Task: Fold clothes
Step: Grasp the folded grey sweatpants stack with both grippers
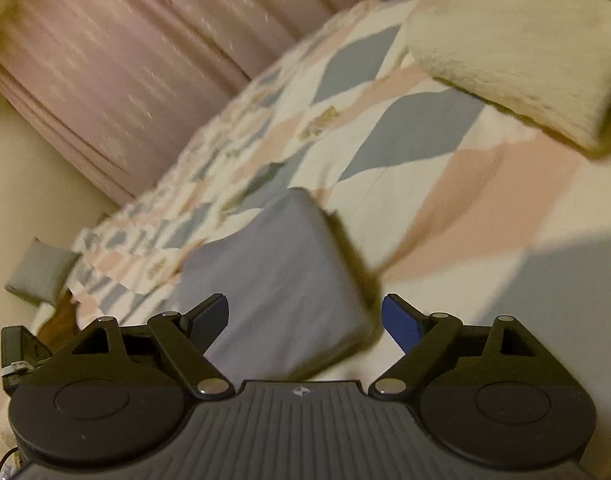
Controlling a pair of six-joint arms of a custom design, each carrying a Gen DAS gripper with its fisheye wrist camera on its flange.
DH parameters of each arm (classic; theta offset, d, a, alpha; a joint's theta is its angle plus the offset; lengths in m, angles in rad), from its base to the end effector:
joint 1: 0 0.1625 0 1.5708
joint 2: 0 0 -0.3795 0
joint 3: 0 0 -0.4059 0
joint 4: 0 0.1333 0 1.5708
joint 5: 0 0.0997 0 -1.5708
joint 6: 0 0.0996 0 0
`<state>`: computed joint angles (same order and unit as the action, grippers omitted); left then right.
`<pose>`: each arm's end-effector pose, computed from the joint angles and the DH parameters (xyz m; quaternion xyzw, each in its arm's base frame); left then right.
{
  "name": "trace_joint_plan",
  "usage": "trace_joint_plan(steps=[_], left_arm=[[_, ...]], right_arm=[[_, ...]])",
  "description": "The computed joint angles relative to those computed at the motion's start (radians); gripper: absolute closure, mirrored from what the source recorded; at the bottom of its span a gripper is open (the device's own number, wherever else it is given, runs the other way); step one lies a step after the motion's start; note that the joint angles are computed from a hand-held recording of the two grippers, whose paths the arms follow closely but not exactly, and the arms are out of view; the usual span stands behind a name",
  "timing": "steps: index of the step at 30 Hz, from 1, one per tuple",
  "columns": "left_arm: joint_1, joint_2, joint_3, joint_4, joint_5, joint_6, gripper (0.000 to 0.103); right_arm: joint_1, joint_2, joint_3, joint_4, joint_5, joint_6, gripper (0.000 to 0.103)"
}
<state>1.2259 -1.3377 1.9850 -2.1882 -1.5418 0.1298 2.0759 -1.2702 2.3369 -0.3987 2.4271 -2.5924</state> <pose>-0.0436 -0.5243 0.1845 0.2353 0.9717 0.0133 0.0160 0.1950 -0.2326 0.0509 -0.1991 -0.8144 0.5309 0.1232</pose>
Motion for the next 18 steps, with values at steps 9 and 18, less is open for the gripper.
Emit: trace_joint_plan(steps=[9,18], left_arm=[[0.039,0.085,-0.048,-0.005,-0.079,0.014,0.023],[0.050,0.103,-0.089,0.040,-0.115,0.092,0.063]], right_arm=[[-0.450,-0.099,-0.014,0.191,-0.552,-0.178,0.015],[-0.619,-0.074,-0.009,0.187,-0.860,-0.279,0.060]])
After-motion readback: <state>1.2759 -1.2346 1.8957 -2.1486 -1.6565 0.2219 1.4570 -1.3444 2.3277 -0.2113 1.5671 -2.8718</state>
